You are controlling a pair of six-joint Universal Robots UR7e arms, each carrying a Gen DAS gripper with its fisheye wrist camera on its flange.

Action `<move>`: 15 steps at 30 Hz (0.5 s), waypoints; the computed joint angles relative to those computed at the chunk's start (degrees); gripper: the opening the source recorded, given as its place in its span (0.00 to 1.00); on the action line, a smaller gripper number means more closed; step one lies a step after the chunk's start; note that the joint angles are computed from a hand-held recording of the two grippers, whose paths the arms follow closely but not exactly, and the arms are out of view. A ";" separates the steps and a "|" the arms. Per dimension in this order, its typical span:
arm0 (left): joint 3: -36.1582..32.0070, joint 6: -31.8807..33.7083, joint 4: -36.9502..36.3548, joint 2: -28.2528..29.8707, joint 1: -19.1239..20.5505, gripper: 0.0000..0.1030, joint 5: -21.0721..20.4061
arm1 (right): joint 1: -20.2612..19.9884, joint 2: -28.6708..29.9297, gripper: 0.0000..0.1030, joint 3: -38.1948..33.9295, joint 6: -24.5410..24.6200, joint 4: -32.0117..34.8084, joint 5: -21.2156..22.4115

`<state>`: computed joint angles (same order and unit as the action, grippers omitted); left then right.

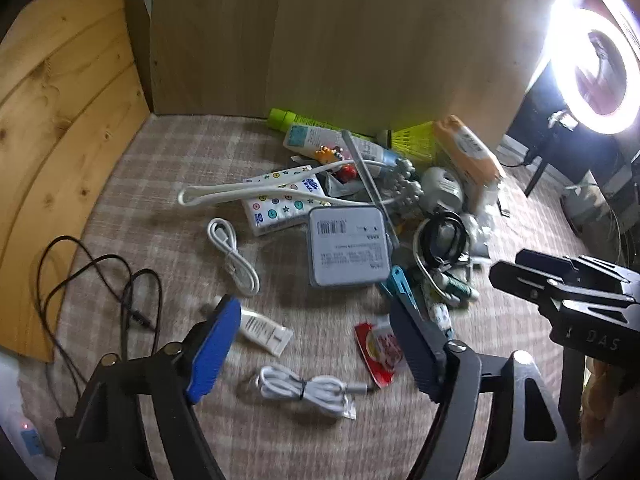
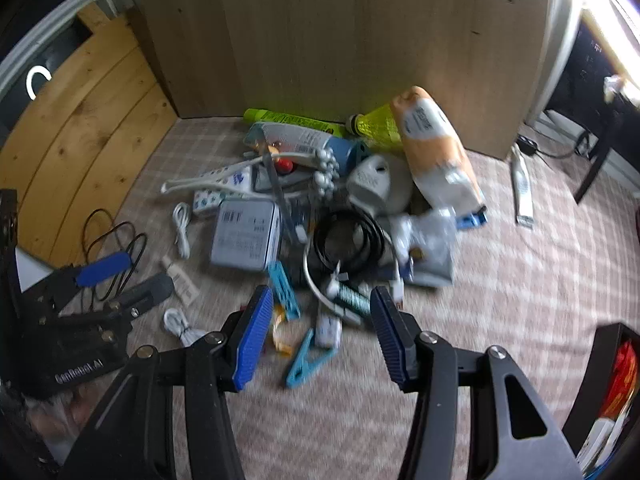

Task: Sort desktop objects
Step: 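Reach the right gripper to the grey square power bank and close on it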

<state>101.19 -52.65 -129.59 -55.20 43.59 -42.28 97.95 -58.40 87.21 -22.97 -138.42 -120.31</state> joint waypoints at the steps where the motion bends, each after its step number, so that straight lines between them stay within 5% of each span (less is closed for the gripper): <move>1: -0.49 0.66 -0.40 0.55 0.58 0.70 -0.40 | 0.26 1.22 0.42 -1.92 1.12 2.01 -0.29; 15: -4.74 9.74 -6.56 5.71 6.13 0.64 -7.02 | -0.98 13.91 0.27 -19.21 11.80 22.34 3.29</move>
